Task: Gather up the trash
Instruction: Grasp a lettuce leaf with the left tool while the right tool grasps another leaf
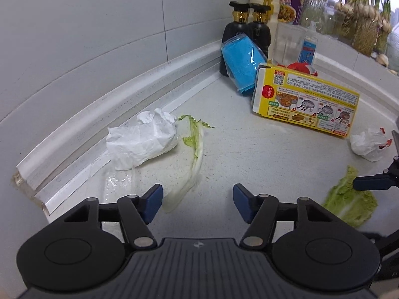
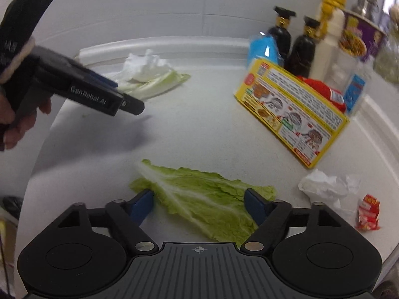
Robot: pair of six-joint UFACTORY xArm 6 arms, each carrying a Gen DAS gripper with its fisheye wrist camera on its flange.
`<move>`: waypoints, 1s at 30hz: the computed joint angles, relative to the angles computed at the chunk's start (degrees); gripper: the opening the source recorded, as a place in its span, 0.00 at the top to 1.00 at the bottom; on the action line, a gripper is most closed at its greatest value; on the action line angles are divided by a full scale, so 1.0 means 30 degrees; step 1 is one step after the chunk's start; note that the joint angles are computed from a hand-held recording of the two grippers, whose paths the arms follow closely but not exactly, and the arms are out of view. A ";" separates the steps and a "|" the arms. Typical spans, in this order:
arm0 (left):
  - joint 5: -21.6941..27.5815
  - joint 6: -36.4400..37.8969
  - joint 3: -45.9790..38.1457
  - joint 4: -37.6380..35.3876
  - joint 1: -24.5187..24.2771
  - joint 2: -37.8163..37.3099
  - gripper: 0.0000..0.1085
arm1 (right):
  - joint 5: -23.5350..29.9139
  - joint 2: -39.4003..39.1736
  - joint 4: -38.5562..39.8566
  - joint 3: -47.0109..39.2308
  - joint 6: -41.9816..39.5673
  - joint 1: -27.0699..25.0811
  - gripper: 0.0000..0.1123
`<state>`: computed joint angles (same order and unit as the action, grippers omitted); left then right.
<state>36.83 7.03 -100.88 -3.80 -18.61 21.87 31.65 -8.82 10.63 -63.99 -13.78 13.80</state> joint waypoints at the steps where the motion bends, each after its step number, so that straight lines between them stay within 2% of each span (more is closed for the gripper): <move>1: 0.0305 -0.0050 -0.0364 0.0051 0.0006 0.0229 0.51 | 0.0164 0.0097 0.0124 -0.0173 0.0047 -0.0085 0.45; 3: 0.0777 -0.0114 -0.1020 0.0137 -0.0002 0.0638 0.53 | 0.0303 0.0162 -0.0010 -0.0328 0.0019 -0.0133 0.51; 6: 0.1511 -0.0147 -0.2137 0.0093 -0.0025 0.1306 0.62 | 0.0544 0.0214 0.0074 -0.0498 -0.0208 -0.0149 0.58; 8: 0.1938 -0.0268 -0.2729 -0.0005 -0.0033 0.1638 0.74 | 0.0610 0.0183 0.0035 -0.0528 -0.0241 -0.0145 0.65; 9: 0.2023 -0.0344 -0.2918 0.0004 -0.0054 0.1746 0.77 | 0.0595 0.0155 -0.0207 -0.0519 -0.0104 -0.0115 0.72; 10: 0.2027 -0.0369 -0.2944 -0.0004 -0.0065 0.1751 0.81 | 0.0539 0.0139 -0.0604 -0.0510 0.0133 -0.0079 0.75; 11: 0.2055 -0.0327 -0.2951 -0.0087 -0.0066 0.1743 0.82 | 0.0541 0.0131 -0.0880 -0.0520 0.0329 -0.0054 0.81; 16: 0.2372 -0.0621 -0.3029 -0.0570 -0.0022 0.1696 0.87 | 0.0623 0.0360 -0.1755 -0.0776 0.1627 -0.0165 0.95; 20: 0.2891 -0.0950 -0.3158 -0.0888 0.0027 0.1604 0.93 | 0.0649 0.0620 -0.1703 -0.1150 0.2330 -0.0337 0.96; 30: 0.2942 -0.0882 -0.1186 -0.2230 0.0063 -0.0231 0.94 | 0.0694 0.0674 -0.1894 -0.1915 0.3535 -0.0453 0.96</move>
<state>45.66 4.38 -104.43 -10.49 -18.42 21.18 33.73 -6.80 4.95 -69.74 -3.18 12.44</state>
